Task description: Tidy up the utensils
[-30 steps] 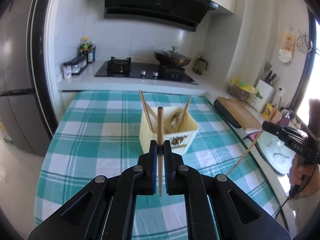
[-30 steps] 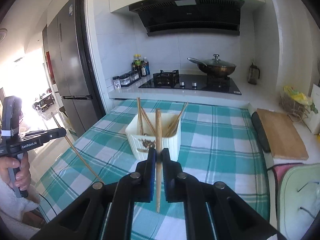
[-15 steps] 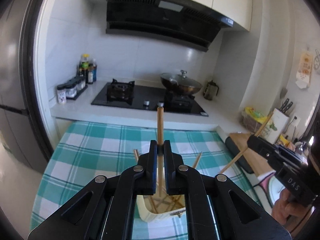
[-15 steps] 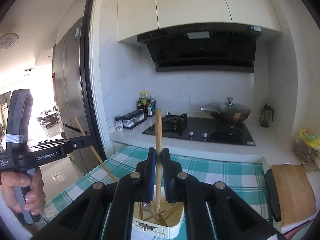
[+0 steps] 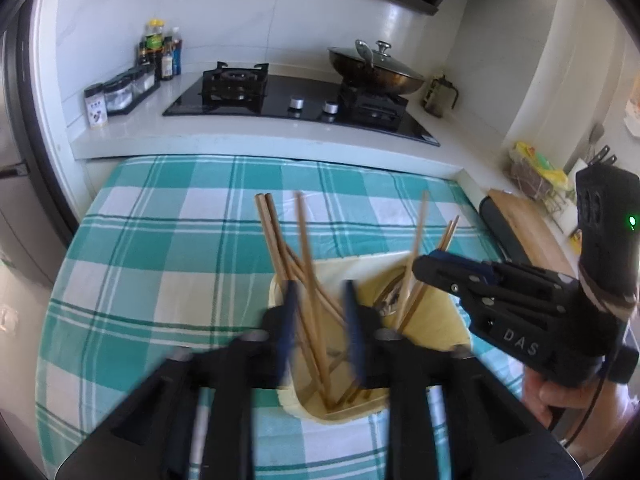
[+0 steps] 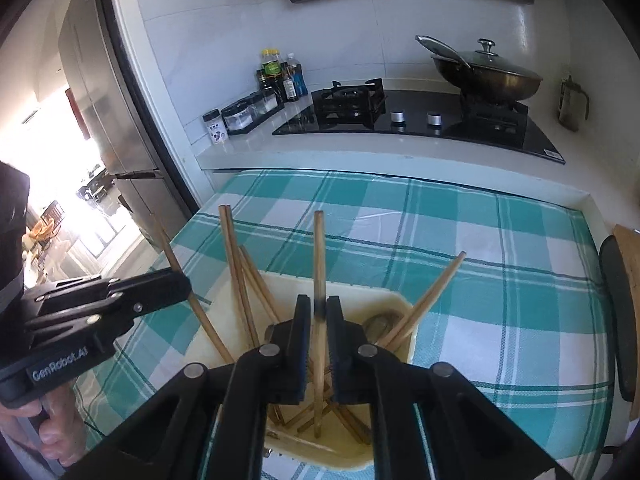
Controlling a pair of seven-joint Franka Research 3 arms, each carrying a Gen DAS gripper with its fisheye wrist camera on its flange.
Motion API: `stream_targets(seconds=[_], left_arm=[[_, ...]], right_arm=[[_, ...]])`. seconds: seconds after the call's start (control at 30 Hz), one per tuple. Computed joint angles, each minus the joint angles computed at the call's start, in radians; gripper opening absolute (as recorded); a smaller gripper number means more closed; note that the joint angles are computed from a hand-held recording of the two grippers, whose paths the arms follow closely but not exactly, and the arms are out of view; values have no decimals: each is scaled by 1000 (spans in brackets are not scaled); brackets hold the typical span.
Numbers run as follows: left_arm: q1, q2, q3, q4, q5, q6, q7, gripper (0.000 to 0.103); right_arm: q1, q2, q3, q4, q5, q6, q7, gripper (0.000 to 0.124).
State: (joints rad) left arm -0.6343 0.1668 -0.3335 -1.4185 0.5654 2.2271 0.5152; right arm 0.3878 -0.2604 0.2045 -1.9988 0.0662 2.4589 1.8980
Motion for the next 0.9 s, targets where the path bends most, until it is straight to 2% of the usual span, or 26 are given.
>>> stream_targets(seconds=[0.03, 0.07, 0.13, 0.23, 0.3, 0.37, 0.53, 0.77, 0.9], left_arm=[[-7, -18, 4, -19, 30, -2, -30, 70], [-15, -43, 5, -47, 72, -5, -76, 80], [-17, -84, -5, -88, 123, -21, -135, 89], [-27, -134, -41, -134, 198, -103, -211, 93], [-45, -156, -76, -151, 276, -189, -276, 100], [-65, -176, -111, -166, 342, -261, -322, 101], [-98, -209, -170, -174, 383, -376, -382, 102], [-151, -217, -234, -135, 412, -500, -368, 102], [-200, -200, -258, -104, 448, -570, -341, 103]], right_arm=[[-4, 2, -1, -7, 0, 17, 10, 35], [-9, -5, 1, -23, -4, 45, 27, 54], [-19, -52, 6, -78, -10, 104, 65, 59], [-45, -140, 34, -134, -55, 93, 115, 59], [-72, -230, 72, -191, -105, 76, 161, 65], [-97, -327, 114, -240, -144, 33, 208, 76], [-105, -536, 184, -300, -172, -122, 273, 84], [-116, -690, 258, -265, -167, -304, 319, 90], [-127, -742, 288, -243, -160, -354, 337, 90]])
